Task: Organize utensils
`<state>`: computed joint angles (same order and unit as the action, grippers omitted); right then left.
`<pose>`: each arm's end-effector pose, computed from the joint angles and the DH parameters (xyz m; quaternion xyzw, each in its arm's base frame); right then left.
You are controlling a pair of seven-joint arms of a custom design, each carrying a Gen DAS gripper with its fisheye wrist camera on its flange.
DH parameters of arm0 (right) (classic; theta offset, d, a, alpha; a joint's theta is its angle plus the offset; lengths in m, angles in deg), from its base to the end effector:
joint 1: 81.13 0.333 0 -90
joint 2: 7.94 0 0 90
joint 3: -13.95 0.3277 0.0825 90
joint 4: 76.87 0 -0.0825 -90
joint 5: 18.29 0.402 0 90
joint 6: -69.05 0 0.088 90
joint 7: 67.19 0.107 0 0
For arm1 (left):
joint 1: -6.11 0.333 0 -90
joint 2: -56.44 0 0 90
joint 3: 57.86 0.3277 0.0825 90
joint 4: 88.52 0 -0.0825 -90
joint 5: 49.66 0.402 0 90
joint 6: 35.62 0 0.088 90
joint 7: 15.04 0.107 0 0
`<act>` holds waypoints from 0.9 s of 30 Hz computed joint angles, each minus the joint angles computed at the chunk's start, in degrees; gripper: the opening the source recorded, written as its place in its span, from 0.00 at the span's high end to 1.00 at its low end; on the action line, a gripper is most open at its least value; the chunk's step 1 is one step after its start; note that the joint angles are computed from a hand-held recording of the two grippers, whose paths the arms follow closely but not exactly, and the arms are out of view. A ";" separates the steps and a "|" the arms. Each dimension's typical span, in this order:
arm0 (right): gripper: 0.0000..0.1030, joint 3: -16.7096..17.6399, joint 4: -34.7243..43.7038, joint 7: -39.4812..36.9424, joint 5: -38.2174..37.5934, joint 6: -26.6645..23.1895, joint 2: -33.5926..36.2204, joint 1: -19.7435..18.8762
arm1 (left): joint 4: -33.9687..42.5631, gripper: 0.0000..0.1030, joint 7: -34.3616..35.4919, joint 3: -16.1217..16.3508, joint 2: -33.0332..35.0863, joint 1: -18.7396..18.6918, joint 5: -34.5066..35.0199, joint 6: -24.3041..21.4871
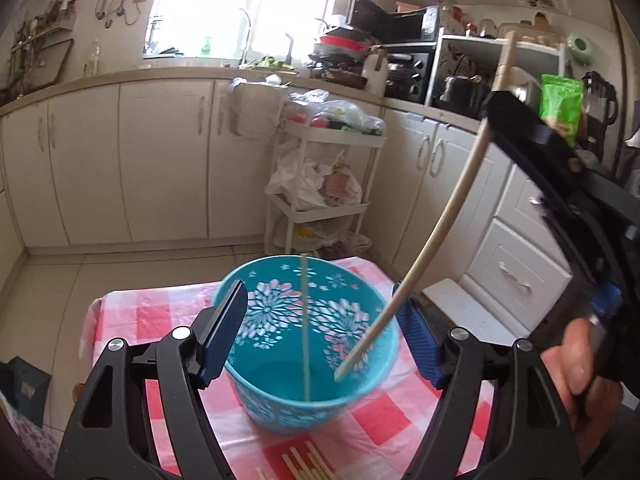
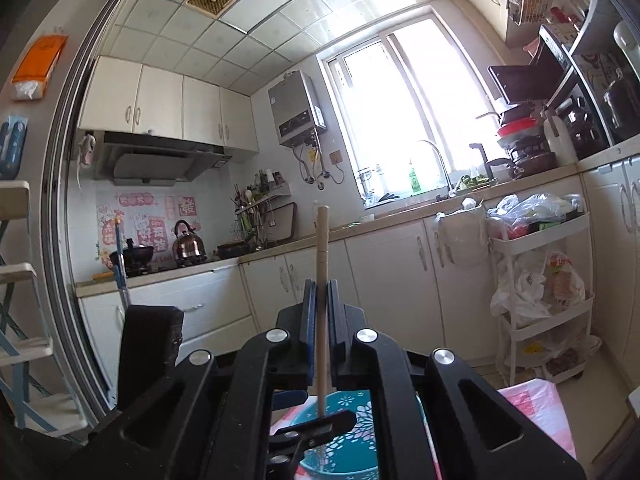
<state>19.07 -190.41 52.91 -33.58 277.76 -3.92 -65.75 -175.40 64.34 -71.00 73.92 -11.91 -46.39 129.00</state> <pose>0.5535 0.2410 0.6277 -0.5433 0.4492 -0.2732 0.6545 0.6297 -0.3522 0.6292 -0.4930 0.7081 -0.4640 0.2006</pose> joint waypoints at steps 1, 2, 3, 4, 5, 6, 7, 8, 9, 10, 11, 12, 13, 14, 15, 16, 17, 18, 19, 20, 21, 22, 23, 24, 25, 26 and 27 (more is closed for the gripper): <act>0.94 -0.05 0.19 -1.42 1.06 -0.42 0.31 0.35 | 1.22 0.31 -0.16 0.12 0.95 0.00 -0.08 -1.16; 0.94 -0.02 0.40 -1.90 1.32 -1.12 0.77 0.45 | 1.99 0.31 -0.73 0.46 1.51 -0.27 0.20 -2.00; 0.94 -0.01 0.41 -2.66 1.90 -1.75 1.08 0.61 | 1.96 0.31 -1.09 0.66 1.66 -0.30 0.32 -2.58; 0.94 0.01 0.37 -3.45 2.21 -2.53 1.38 0.70 | 1.39 0.31 -1.39 0.73 1.37 -0.34 0.43 -2.67; 0.94 0.01 0.26 -4.33 2.68 -3.45 1.54 0.82 | 0.12 0.31 -1.73 0.80 0.70 -0.26 0.48 -2.28; 0.94 0.11 0.10 -4.43 2.61 -4.51 1.73 0.65 | -1.67 0.31 -1.71 0.63 -0.27 0.03 0.27 -1.20; 0.94 0.45 0.04 -3.35 1.42 -5.45 1.89 -0.02 | -3.46 0.31 -2.20 0.92 -1.31 -0.11 0.84 -0.04; 0.94 1.27 0.05 -0.31 -1.79 -6.63 2.06 -1.59 | -4.67 0.31 -3.02 1.36 -2.09 -0.42 1.69 0.55; 0.94 1.74 -0.13 1.40 -3.52 -7.66 2.08 -2.50 | -5.68 0.31 -3.58 1.45 -2.75 -0.41 1.98 1.00; 0.94 2.39 -0.46 3.59 -5.66 -8.53 1.97 -3.68 | -7.04 0.31 -3.69 1.12 -3.63 -0.05 1.60 1.85; 0.94 2.92 -0.75 5.49 -7.49 -8.84 1.88 -4.69 | -8.38 0.31 -4.25 1.18 -4.54 -0.05 1.84 2.65; 0.94 3.14 -1.22 6.75 -8.57 -8.93 1.62 -5.26 | -9.58 0.31 -5.29 1.63 -5.46 -0.34 2.81 3.39; 0.94 3.14 -1.89 7.66 -9.27 -9.09 1.13 -5.56 | -10.38 0.30 -6.07 1.79 -6.10 -0.42 3.40 3.68; 0.94 2.97 -2.44 8.11 -9.50 -9.02 0.77 -5.52 | -10.76 0.30 -6.32 1.58 -6.39 -0.19 3.34 3.89; 0.94 2.98 -2.83 9.35 -10.68 -9.04 0.41 -5.84 | -10.95 0.30 -6.68 1.45 -6.58 -0.06 3.32 4.01; 0.94 2.96 -3.11 10.69 -12.10 -9.37 0.05 -6.12 | -11.45 0.30 -7.88 1.81 -7.03 -0.29 4.10 4.10; 0.94 2.75 -3.36 11.38 -12.77 -9.42 -0.18 -6.09 | -12.22 0.29 -8.90 2.06 -7.62 -0.42 4.88 4.37; 0.94 2.53 -3.78 12.01 -13.25 -9.48 -0.56 -6.00 | -12.54 0.29 -10.54 2.61 -7.94 -0.82 6.41 4.33; 0.94 2.32 -4.05 12.90 -13.89 -9.50 -0.87 -5.94 | -12.79 0.29 -11.74 2.87 -8.22 -1.01 7.65 4.24; 0.94 2.00 -4.73 13.51 -13.94 -9.17 -1.37 -5.73 | -13.09 0.29 -12.95 3.10 -8.53 -1.21 8.97 4.10; 0.94 1.63 -5.31 14.28 -14.22 -8.83 -1.81 -5.51 | -13.26 0.29 -13.90 3.16 -8.75 -1.28 10.03 3.95; 0.94 1.20 -6.18 14.28 -13.81 -8.50 -2.41 -5.03 | -13.63 0.29 -15.13 3.34 -9.09 -1.47 11.45 3.84; 0.94 0.75 -6.70 14.46 -13.83 -8.36 -2.80 -4.59 | -14.01 0.29 -15.90 3.27 -9.42 -1.44 12.32 3.72; 0.94 0.35 -7.37 14.68 -13.83 -8.12 -3.28 -4.14 | -14.48 0.29 -16.13 2.95 -9.78 -1.19 12.51 3.74; 0.94 -0.05 -8.14 15.13 -14.03 -7.90 -3.81 -3.71 | -14.75 0.29 -16.38 2.71 -9.96 -0.97 12.69 3.77; 0.94 -0.49 -8.60 15.52 -14.36 -7.82 -4.20 -3.28 | -14.95 0.29 -16.79 2.56 -10.11 -0.87 13.03 3.72; 0.94 -0.91 -9.02 16.10 -14.93 -7.93 -4.62 -2.84 | -15.14 0.29 -17.06 2.40 -10.24 -0.75 13.27 3.65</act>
